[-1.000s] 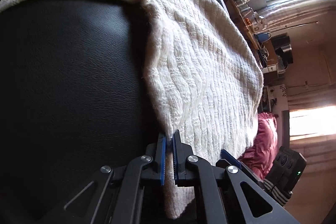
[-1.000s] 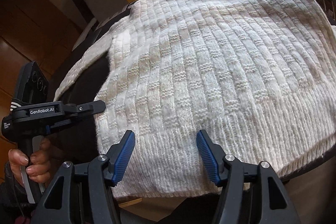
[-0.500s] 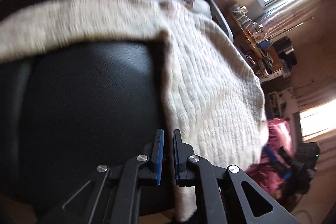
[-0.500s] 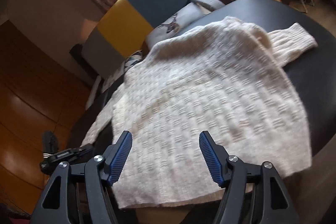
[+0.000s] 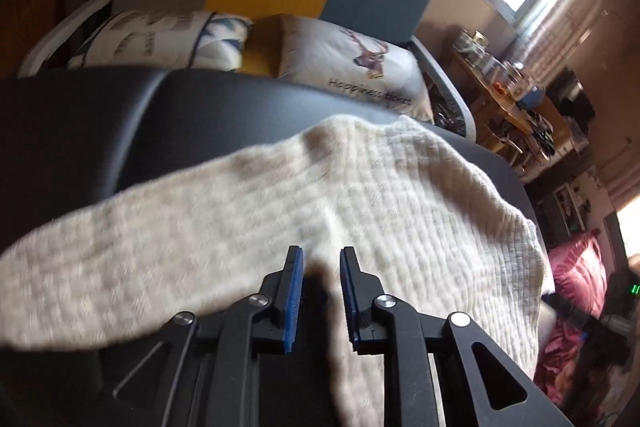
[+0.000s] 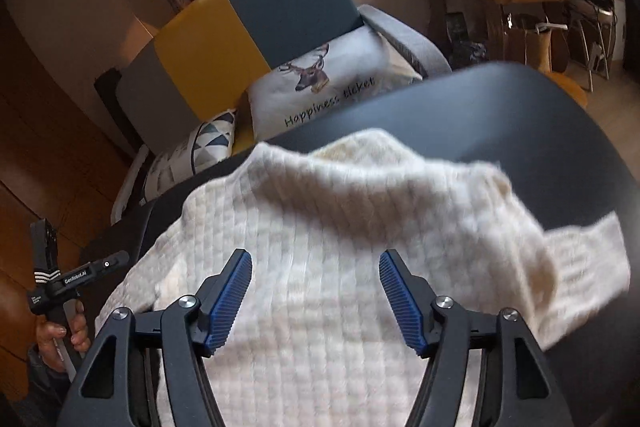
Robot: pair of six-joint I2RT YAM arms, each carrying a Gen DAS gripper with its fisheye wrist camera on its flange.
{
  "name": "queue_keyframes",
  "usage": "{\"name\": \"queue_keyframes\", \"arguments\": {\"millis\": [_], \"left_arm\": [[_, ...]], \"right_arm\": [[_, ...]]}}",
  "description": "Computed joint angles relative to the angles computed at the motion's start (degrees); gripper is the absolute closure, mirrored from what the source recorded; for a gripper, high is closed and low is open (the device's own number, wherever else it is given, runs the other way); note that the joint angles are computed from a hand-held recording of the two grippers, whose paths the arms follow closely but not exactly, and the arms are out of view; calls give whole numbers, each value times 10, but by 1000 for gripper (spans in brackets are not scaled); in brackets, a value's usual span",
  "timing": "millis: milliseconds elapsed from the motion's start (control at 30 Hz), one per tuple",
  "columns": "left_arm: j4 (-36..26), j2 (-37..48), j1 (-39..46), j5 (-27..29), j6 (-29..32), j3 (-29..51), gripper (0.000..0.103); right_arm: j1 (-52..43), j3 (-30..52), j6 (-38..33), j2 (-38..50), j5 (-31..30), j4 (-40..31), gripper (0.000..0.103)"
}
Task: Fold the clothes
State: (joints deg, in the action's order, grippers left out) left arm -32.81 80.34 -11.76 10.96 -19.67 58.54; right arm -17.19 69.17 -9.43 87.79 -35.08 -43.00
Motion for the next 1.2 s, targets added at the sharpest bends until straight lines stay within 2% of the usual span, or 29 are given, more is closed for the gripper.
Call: {"name": "queue_keyframes", "arguments": {"millis": [100,233,300,333,367,400,500,600,667,733,800,833,900,933,967,1033,1200], "left_arm": [[5,100,-28,-23,21,92,71],[12,234,-68,-49,72,225,65],[3,314,-84,-66,93,311,65],[2,341,-89,-72,98,338,65],[-4,376,-92,-79,103,377,65],[-14,409,-93,-82,106,414,65],[-32,472,-86,-74,109,488,65],[-41,516,-79,-66,127,540,63],[-48,527,-82,-61,144,550,61],[-67,550,-89,-68,167,579,58],[-87,574,-99,-84,191,611,54],[-89,582,-105,-98,196,618,49],[-60,572,-111,-106,187,591,48],[-52,566,-112,-101,184,578,53],[-43,559,-114,-96,181,566,68],[-26,542,-120,-88,174,534,88],[108,446,-157,-133,170,364,92]], "right_arm": [[21,171,-5,144,-1,-63,35],[73,373,-22,313,77,-153,35],[91,464,-34,390,102,-201,35],[101,496,-32,418,131,-210,35],[112,505,19,429,164,-202,35],[117,522,40,446,177,-209,35],[125,581,32,501,185,-243,35],[142,540,7,486,199,-210,35],[158,486,-31,455,220,-170,42],[173,441,-53,431,250,-128,62],[186,399,-66,407,280,-88,73],[191,379,-65,394,293,-69,78],[202,339,-70,371,317,-33,81],[208,316,-74,358,332,-12,81],[214,295,-78,345,347,8,82],[228,246,-89,316,390,60,82],[271,115,-139,253,551,229,83]]}}
